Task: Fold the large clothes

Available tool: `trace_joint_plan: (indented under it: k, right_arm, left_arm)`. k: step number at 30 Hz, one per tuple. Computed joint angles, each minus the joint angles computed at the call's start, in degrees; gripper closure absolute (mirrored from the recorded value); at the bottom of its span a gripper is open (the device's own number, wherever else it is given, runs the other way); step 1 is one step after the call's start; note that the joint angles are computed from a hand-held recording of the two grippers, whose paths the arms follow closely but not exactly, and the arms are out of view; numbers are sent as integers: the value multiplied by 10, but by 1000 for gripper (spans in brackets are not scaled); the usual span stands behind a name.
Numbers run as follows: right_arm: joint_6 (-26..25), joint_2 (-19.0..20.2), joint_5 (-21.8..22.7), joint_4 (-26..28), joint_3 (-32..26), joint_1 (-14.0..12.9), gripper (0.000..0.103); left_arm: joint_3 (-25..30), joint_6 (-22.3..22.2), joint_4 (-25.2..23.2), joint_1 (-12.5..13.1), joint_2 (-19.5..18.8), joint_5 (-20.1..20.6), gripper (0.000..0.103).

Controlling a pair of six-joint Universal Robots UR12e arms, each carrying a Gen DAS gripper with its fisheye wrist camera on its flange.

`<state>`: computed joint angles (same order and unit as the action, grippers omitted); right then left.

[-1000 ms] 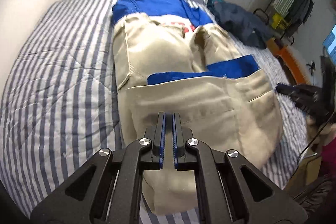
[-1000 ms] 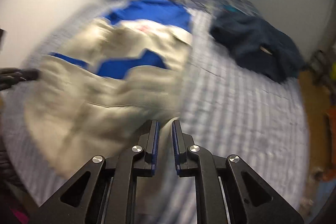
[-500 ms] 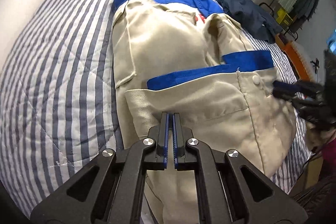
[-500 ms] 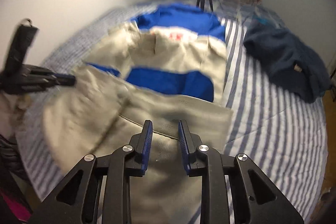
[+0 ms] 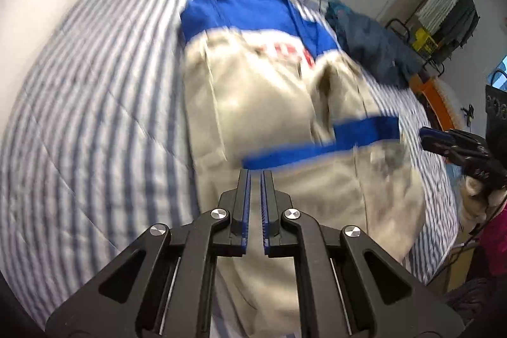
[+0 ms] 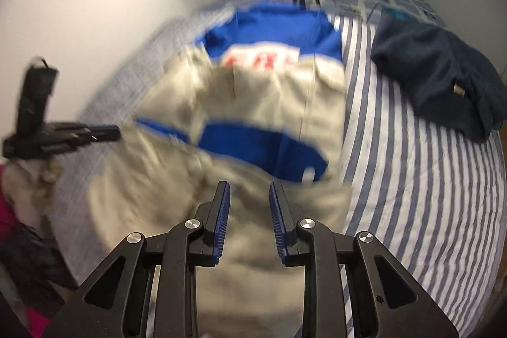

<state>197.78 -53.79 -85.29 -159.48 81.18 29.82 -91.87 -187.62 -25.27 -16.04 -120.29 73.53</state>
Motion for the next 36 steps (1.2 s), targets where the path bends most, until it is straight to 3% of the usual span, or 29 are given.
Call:
trace_joint_plan:
  k: [4, 6, 7, 8, 10, 17, 19, 21, 24, 34, 36]
  right_arm:
    - [-8, 2, -15, -17, -24, -11, 75]
    - [-18, 8, -17, -16, -42, -18, 68]
    - [-20, 12, -15, -15, -50, -22, 68]
    - [-21, 16, -20, -14, -58, -23, 68]
    - [-21, 28, -32, -12, -80, -27, 68]
    - [3, 86, -9, 22, -169, -51, 68]
    - [7, 105, 2, 31, -197, -56, 63]
    - [9, 125, 9, 38, -225, -61, 50]
    - [18, 161, 7, 68, -279, -67, 50]
    - [47, 282, 15, 193, -481, -82, 50]
    - [54, 302, 35, 210, -513, -86, 50]
  left_arm:
    - [40, -6, -11, 12, -13, -1, 95]
    - [69, -14, -18, 20, -26, -6, 74]
    - [84, -19, -19, 23, -34, -8, 58]
    - [97, -22, -20, 25, -42, -10, 56]
    - [125, -29, -25, 29, -59, -8, 56]
    - [237, -33, -99, 41, -129, -35, 55]
    - [276, -39, -122, 45, -156, -38, 51]
    - [309, -48, -141, 47, -178, -42, 48]
    - [362, -59, -168, 50, -214, -43, 48]
    - [517, -34, -269, 50, -308, -60, 48]
    - [536, -31, -279, 50, -320, -69, 48]
